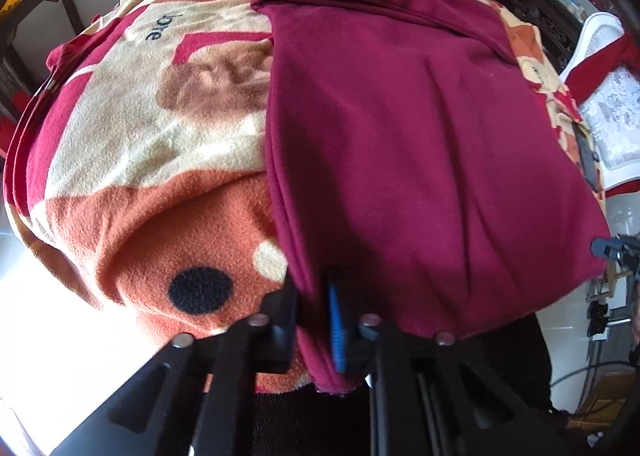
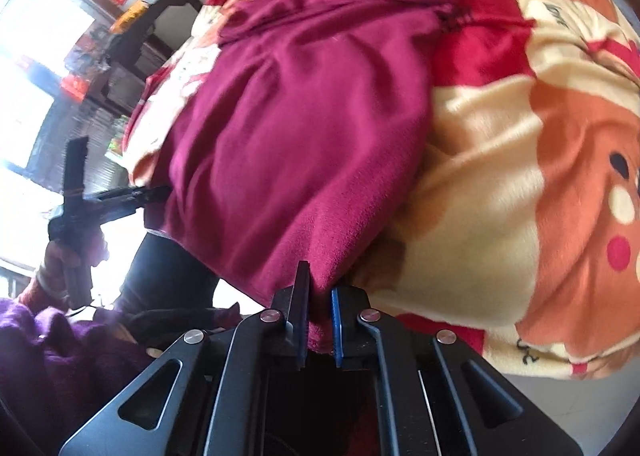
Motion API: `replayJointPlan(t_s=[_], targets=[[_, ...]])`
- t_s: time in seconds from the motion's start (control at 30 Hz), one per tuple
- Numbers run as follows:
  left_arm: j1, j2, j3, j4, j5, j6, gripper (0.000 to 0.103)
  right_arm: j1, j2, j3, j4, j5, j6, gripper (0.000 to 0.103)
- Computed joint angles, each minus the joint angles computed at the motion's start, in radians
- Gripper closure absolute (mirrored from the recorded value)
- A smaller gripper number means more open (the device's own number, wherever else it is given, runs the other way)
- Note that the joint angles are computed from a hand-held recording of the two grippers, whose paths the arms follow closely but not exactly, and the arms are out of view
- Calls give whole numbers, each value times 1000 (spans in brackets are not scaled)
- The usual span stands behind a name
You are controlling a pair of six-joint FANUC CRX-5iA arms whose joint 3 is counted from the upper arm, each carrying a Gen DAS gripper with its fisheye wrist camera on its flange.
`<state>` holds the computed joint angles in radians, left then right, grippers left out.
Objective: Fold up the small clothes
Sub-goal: 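Move both open tools to the maroon shirt's hem and close on it, then lift the hem with both tools and fold it over toward the collar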
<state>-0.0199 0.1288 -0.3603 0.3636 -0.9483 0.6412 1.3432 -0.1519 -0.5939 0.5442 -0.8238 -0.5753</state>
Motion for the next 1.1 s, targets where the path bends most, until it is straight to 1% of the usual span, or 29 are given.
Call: replayJointPlan(t_s=[0.1,0.2,0.27,0.33,0.43,0.57,0.67,0.77,0.87,0.93,1.03,1.1], targets=[[27,13,37,52,-69,-29,95,-5,-43,-50,117,33,-94,103],[44,24,66,99,-110,-40,95,-25,-97,-118,271,54,-228,103],[51,30,89,138,-123,-45,95,-51,-121,-146,345,63,-280,103],[48,36,106,175,-117,-49,95,-83,-138,-158,391,61,-293,103],[38,56,142,237,-96,-46,95,-134,-147,-151,406,49,-253,103],[3,109,214,296,-54,-8,95,-221,-141,-128,418,42,-169,103],[-35,147,268,317,-15,15,95,-294,-128,-103,420,48,-95,103],[-82,198,347,289,35,69,95,-348,-109,-77,406,37,-31,103],[-111,243,410,259,62,115,95,-406,-96,-63,397,50,7,103],[-127,261,433,242,83,133,95,-443,-95,-69,405,70,-2,103],[-142,287,467,224,94,157,95,-482,-100,-85,424,97,-28,103],[-149,296,477,218,102,162,95,-494,-101,-90,426,108,-31,103]])
